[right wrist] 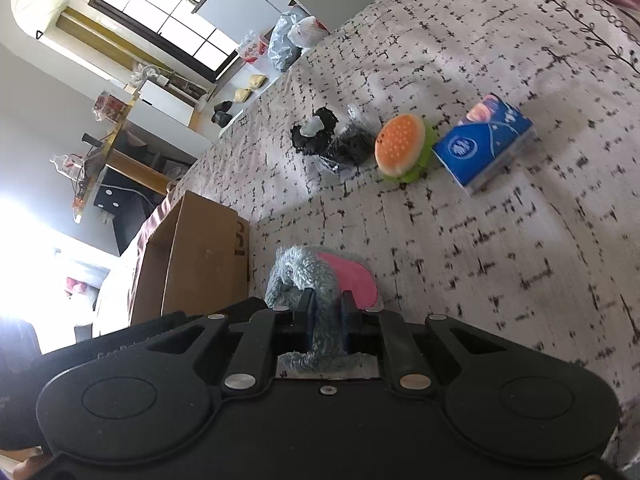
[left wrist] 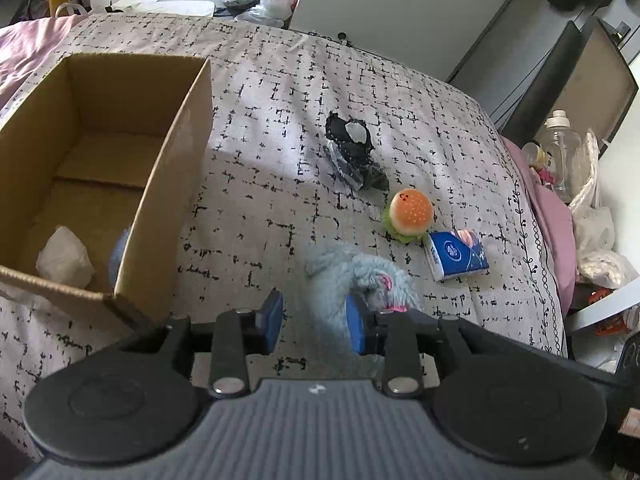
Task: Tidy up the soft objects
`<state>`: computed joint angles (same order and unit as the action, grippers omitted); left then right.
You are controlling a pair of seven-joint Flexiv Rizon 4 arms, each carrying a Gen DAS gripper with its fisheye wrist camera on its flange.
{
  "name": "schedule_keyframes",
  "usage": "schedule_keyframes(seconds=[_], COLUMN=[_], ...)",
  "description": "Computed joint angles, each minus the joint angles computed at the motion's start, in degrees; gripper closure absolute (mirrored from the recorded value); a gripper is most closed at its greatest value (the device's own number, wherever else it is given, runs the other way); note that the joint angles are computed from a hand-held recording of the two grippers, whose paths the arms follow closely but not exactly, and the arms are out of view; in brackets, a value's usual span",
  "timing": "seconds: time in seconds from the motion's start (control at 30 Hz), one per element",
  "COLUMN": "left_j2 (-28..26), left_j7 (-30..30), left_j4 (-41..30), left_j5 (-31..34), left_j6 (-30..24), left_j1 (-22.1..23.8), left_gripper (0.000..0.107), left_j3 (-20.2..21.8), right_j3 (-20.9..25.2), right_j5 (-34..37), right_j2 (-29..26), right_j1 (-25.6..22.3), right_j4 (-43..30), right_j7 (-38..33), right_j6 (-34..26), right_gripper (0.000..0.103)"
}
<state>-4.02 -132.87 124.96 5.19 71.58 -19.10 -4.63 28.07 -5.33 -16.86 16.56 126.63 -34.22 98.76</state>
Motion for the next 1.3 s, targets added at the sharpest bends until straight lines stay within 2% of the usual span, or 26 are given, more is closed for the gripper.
schedule_keyframes(seconds=[0.17,0.23,0.43,0.6,0.7,1.03,1.2,1.3], left_j2=[0.1,-0.3,-1.5,-2.9,-2.8,0.6,2.9,4.2], left_j7=[-0.2,0.9,1.4,3.7,5.4,5.7,5.6,4.1], left_j4=[0.2,0.7,1.3,2.8,3.4,2.8,2.9,2.5], left_j5=[0.4,-1.8,-4.2,-9.3,-12.3,-11.1,-11.0,-8.6], left_j6=[0.1,0.6,1.5,4.0,5.1,4.3,3.6,2.8], left_j1=[-0.2,-0.2,-0.5,-0.4,-0.6,-1.0,-0.6,-0.1], left_gripper=[0.075,0.075,0.075,0.075,0.082,0.085,0.085,0.085], left_j3=[-0.2,-0.5,-0.6,-1.2,-1.7,-1.0,-1.0,-1.0], right_j3=[0.8,0.7,-0.8,-0.4,-0.9,-3.4,-9.1,-12.3], right_j5=[-0.4,-0.5,-0.4,-1.0,-0.7,0.0,-0.9,-1.8], right_j2=[-0.6,-0.7,-1.1,-1.4,-0.8,2.7,4.9,5.8], right_j1=[-0.7,-0.4,0.7,0.3,0.8,3.3,8.9,12.2], right_j4=[-0.2,-0.3,-0.2,-0.3,-0.3,0.4,0.7,0.7], right_j7=[0.2,0.4,1.3,0.9,0.6,0.7,2.5,3.8], right_j6=[0.2,0.0,0.3,-0.9,-1.5,0.2,0.3,0.4], right_gripper=[0.089,0.085,0.085,0.085,0.087,0.088,0.088,0.088])
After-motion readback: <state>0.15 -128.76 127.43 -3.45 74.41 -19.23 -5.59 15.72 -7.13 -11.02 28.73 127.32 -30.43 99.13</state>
